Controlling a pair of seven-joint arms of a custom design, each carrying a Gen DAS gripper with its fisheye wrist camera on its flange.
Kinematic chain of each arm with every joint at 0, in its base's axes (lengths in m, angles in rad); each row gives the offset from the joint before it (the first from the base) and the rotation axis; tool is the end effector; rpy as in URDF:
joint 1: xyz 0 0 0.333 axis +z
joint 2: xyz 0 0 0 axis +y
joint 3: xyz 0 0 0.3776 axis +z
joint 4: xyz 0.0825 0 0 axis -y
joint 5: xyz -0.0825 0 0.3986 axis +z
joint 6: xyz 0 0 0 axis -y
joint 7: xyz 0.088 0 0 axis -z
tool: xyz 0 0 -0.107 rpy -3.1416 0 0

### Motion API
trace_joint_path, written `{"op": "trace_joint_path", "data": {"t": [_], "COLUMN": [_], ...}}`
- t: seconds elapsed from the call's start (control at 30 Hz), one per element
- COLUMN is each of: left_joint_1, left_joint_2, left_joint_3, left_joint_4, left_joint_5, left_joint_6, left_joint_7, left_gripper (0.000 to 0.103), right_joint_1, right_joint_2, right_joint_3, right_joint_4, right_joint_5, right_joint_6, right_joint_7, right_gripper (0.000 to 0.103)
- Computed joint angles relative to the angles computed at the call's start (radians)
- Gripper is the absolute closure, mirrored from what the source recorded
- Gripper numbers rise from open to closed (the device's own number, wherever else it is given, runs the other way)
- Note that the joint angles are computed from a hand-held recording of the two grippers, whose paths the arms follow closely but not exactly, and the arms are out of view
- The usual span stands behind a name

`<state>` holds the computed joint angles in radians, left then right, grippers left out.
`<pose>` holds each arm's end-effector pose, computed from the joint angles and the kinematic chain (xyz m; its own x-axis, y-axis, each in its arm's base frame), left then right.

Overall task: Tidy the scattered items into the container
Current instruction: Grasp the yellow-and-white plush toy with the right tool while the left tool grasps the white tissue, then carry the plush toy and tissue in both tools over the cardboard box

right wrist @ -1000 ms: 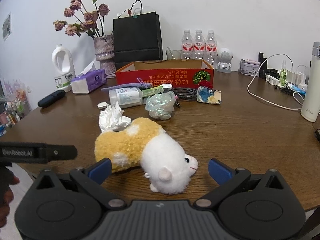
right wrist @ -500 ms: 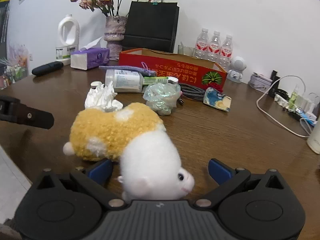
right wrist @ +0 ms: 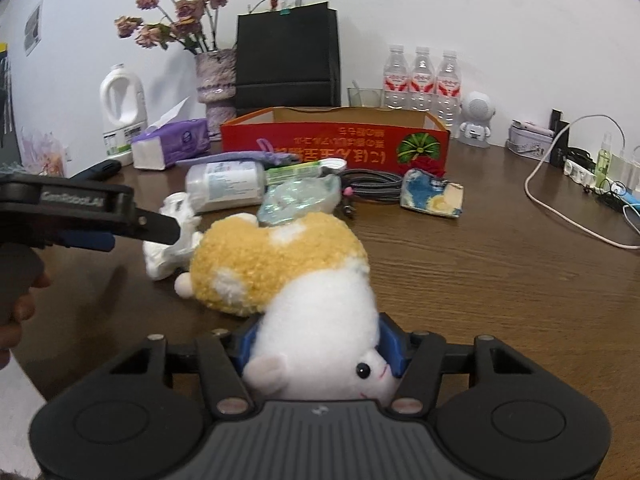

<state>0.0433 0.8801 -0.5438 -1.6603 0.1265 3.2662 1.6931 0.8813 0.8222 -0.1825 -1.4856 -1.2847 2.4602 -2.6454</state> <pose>0.7278 -0.2852 0.2766 -0.4764 -0.8474 0.2346 -0.6534 0.1627 -0.7393 0.5806 0.5314 0.2372 -0.2503 -0.9671 -0.0454 -0.5369 0.1777 -0.8247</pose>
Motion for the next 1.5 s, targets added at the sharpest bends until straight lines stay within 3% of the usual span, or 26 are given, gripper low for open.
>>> {"op": "trace_joint_path", "data": {"t": [0.13, 0.2, 0.33, 0.4, 0.5, 0.93, 1.1, 1.17, 1.2, 1.27, 1.37, 1.5], "left_joint_1": [-0.03, -0.024, -0.007, 0.027, 0.088, 0.256, 0.282, 0.279, 0.275, 0.268, 0.271, 0.256], "left_joint_2": [0.015, 0.022, 0.031, 0.042, 0.066, 0.117, 0.166, 0.194, 0.203, 0.21, 0.218, 0.2], "left_joint_3": [0.022, 0.014, -0.004, -0.044, -0.115, -0.311, -0.397, -0.435, -0.445, -0.455, -0.462, -0.424], "left_joint_4": [0.035, 0.039, 0.036, 0.033, 0.026, -0.028, 0.051, 0.106, 0.125, 0.143, 0.148, 0.154], "left_joint_5": [-0.014, -0.013, -0.004, 0.007, 0.013, 0.107, 0.149, 0.135, 0.123, 0.101, 0.066, 0.005], "left_joint_6": [-0.016, -0.014, -0.001, -0.01, -0.025, 0.021, -0.024, -0.073, -0.087, -0.089, -0.112, -0.163], "left_joint_7": [-0.01, -0.004, 0.005, 0.014, 0.034, 0.108, 0.155, 0.188, 0.202, 0.227, 0.263, 0.283], "left_gripper": [0.003, 0.017, 0.035, 0.058, 0.068, 0.072, 0.071, 0.07, 0.07, 0.069, 0.067, 0.067], "right_joint_1": [-0.006, -0.012, -0.026, -0.032, -0.037, -0.011, -0.016, -0.035, -0.048, -0.073, -0.104, -0.113], "right_joint_2": [-0.006, -0.01, -0.009, -0.005, 0.0, -0.013, -0.049, -0.058, -0.059, -0.059, -0.062, -0.068], "right_joint_3": [-0.008, -0.011, -0.014, -0.014, -0.016, -0.025, -0.026, -0.017, -0.008, 0.012, 0.038, 0.049], "right_joint_4": [-0.015, -0.022, -0.023, -0.016, -0.009, -0.012, -0.024, -0.016, -0.007, 0.008, 0.002, -0.036], "right_joint_5": [-0.007, -0.019, -0.051, -0.056, -0.064, -0.111, -0.201, -0.235, -0.238, -0.22, -0.177, -0.1], "right_joint_6": [0.001, 0.011, 0.041, 0.045, 0.052, 0.0, -0.046, -0.05, -0.05, -0.043, 0.009, 0.049], "right_joint_7": [0.028, 0.047, 0.086, 0.097, 0.119, 0.193, 0.244, 0.237, 0.217, 0.156, 0.108, 0.075], "right_gripper": [0.045, 0.045, 0.045, 0.045, 0.045, 0.049, 0.055, 0.069, 0.083, 0.087, 0.076, 0.038]}}
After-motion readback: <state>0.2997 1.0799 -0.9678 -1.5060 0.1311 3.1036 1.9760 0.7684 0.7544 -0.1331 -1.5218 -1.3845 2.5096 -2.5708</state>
